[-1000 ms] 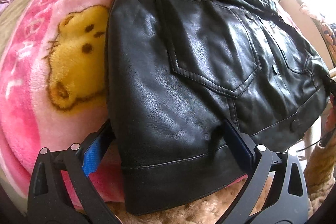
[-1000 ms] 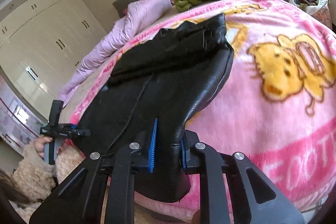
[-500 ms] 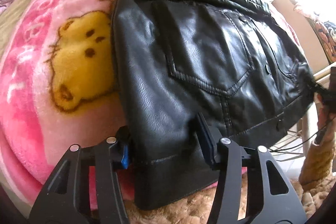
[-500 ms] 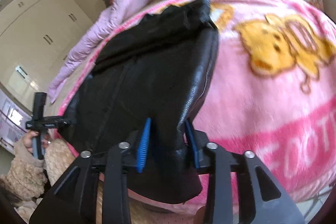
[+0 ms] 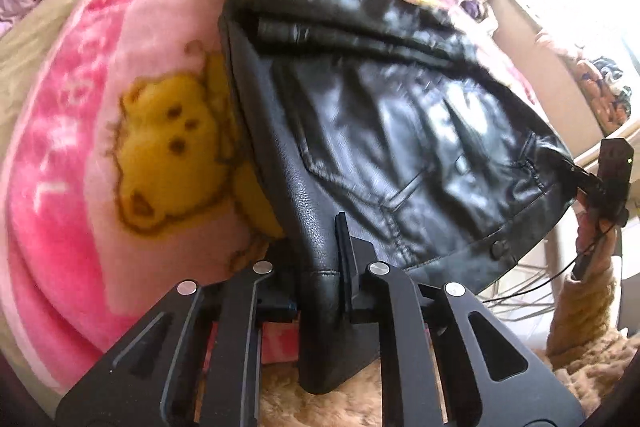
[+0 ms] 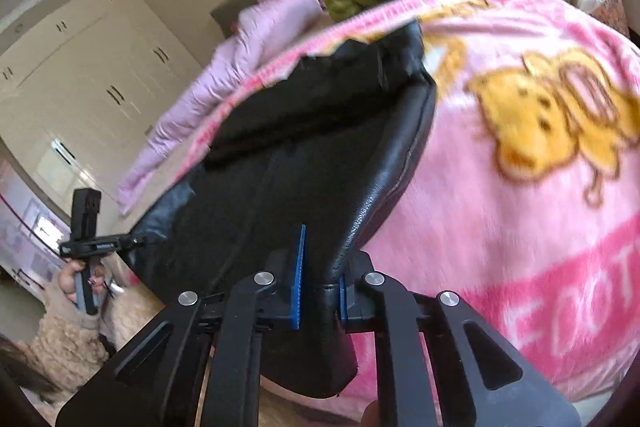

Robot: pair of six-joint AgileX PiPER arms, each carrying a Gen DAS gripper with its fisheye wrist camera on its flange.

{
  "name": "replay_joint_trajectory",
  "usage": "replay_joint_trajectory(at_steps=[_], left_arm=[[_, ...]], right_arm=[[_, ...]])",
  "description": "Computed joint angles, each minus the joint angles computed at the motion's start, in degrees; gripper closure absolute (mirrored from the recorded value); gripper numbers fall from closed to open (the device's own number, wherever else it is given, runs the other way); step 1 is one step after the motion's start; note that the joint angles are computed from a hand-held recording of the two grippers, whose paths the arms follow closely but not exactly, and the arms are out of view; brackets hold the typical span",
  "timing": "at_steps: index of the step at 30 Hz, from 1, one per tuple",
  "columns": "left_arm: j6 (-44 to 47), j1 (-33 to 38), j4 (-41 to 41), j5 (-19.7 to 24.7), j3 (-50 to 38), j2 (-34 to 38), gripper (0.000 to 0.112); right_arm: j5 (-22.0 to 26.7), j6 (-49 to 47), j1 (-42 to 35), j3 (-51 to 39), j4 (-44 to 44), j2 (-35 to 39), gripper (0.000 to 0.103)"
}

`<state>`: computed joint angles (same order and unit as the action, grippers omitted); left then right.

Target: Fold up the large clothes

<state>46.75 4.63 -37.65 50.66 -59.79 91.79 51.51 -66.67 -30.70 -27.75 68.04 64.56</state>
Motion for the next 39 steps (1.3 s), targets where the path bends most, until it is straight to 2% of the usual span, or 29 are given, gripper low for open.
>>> replay_joint_trajectory(at_steps=[4, 8, 15, 19, 27, 39], left_arm=[[0.98, 1.66, -5.04, 2.21, -2.63, -0.86, 0.106], [0.66, 2.69, -9.66, 2.24, -4.84, -0.74, 0.106], [-3.73, 3.6, -15.42, 2.34, -11.61, 1.64, 0.106], [-7.75, 1.74, -15.31, -0.28, -15.7, 3.51, 0.105], [-16.34, -0.47, -13.77, -2.3, -25.88, 9.32, 0.103], [-32.75, -4.73, -4.26, -4.41, -43.19, 20.46, 0.099]], right_arm=[[2.03, -1.05, -0.85, -2.86, 2.84, 0.94, 0.092], [4.14, -0.94, -2.48, -7.04, 5.32, 3.45, 0.092], [3.2, 4.04, -1.6, -14.83, 8.07, 7.62, 0.092], [2.49, 7.11, -0.4, -19.1, 8.84, 10.62, 0.092], [-0.73, 15.1, 2.99, -27.98, 8.91, 16.99, 0.092], [-4.62, 28.85, 7.04, -44.19, 4.05, 30.73, 0.092]])
